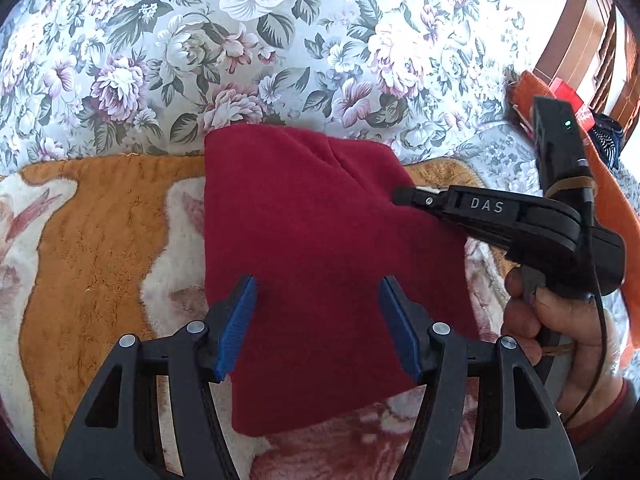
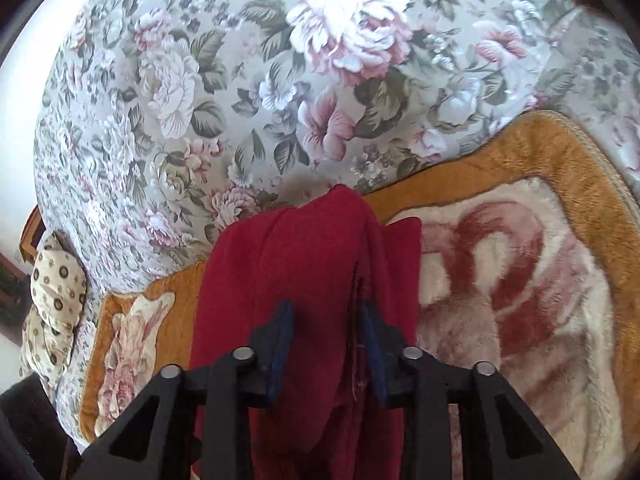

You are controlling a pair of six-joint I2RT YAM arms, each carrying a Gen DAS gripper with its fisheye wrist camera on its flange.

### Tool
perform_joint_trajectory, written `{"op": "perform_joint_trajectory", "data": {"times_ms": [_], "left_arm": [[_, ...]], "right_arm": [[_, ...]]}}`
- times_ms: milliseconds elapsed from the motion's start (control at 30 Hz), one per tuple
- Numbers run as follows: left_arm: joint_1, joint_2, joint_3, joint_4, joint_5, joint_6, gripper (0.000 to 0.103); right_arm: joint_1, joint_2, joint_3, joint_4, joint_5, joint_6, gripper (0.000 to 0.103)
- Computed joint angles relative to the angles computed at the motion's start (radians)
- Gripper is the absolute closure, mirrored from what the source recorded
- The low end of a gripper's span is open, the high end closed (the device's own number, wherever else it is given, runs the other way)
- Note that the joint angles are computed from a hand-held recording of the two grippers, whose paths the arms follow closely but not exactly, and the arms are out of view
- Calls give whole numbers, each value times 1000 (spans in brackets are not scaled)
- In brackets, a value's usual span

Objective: Fold small clothes

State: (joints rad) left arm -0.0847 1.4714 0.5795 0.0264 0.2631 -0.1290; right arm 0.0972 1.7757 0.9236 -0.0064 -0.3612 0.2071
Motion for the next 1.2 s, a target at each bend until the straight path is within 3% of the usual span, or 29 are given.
{"op": "perform_joint_trajectory", "data": {"times_ms": [100, 133, 233, 367, 533, 633, 700, 800, 833, 1000, 1200], "left_arm": [[-1, 60, -17, 89, 10, -1, 35], [-18, 59, -13, 87, -7, 5, 30], [-71, 44, -2, 57, -70, 51, 28], [-70, 37, -16, 53, -92, 71, 28], [-27, 26, -8, 26, -30, 32, 28], [-31, 22, -8, 20, -66, 37, 29], [-23, 18, -8, 14, -66, 38, 29], [-7, 10, -9, 16, -65, 37, 28], [-1, 11, -6, 15, -62, 36, 28], [20, 34, 8, 3, -49, 34, 29], [23, 29, 2, 13, -58, 35, 29]], "right_arm": [[59, -28, -30, 61, 180, -114, 95], [71, -19, -25, 65, 233, -131, 96], [81, 26, -21, 92, 328, -170, 97], [0, -71, -75, 60, 201, -97, 97], [-18, -303, -203, 72, 88, -152, 97], [7, -297, -196, 44, 16, -155, 97], [51, -254, -174, 14, 58, -177, 97], [103, -168, -149, -34, 253, -229, 96], [94, -135, -144, -35, 265, -233, 97], [14, -162, -164, -43, 131, -224, 96], [54, -310, -227, -22, 129, -220, 96]]}}
